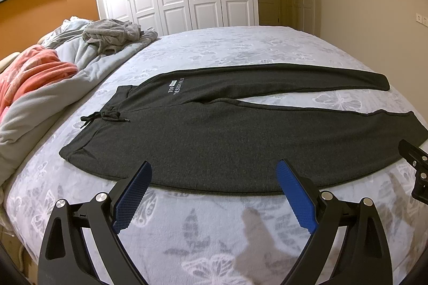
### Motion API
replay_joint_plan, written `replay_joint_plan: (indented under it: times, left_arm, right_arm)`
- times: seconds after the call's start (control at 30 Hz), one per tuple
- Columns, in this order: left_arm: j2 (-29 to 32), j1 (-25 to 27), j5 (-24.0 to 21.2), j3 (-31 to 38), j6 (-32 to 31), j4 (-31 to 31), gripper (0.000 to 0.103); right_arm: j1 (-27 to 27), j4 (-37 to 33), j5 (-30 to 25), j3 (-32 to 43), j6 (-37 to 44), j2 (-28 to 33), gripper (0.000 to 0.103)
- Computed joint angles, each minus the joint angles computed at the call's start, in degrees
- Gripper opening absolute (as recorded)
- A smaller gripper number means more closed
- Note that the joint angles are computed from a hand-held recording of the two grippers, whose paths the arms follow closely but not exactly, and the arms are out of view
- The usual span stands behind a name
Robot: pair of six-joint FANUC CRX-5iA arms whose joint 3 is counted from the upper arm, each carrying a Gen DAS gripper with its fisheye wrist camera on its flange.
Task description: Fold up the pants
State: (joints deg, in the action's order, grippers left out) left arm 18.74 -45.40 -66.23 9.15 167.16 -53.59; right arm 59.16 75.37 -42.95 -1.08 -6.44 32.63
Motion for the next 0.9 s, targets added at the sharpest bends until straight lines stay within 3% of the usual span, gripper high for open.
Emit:
replay_joint_plan:
  times: [0.33,0.47,0.57,0.7,0.9]
  left_arm:
    - [-0.06,0.11,0.12,-0.05,-0.16,0.25,0.092]
    - [-1.6,2.26,3.09,-1.64,-2.3,4.05,0.095]
    - [-4.79,7.22,8.51,-4.61,-6.27,11.02,0.095]
    - [-10.03,18.57,15.73,-9.18,-13.36,20.65,0.095]
    - [-7.84,32.94,11.99,-5.61,-18.06,22.5,0.095]
  right_arm:
    - [-0.02,-0.04,0.04,0.04,0.07,0.03,0.098]
    - [-0.56,-0.76,2.08,-0.53,0.59,-0.76,0.098]
    - [-1.69,-6.29,5.17,0.31,5.03,-1.75,0.098]
    - [-6.14,-22.23,8.8,6.03,17.77,-2.4,0.098]
    - [-15.06,-33.97,-2.64,24.52,30.82,6.51,0.098]
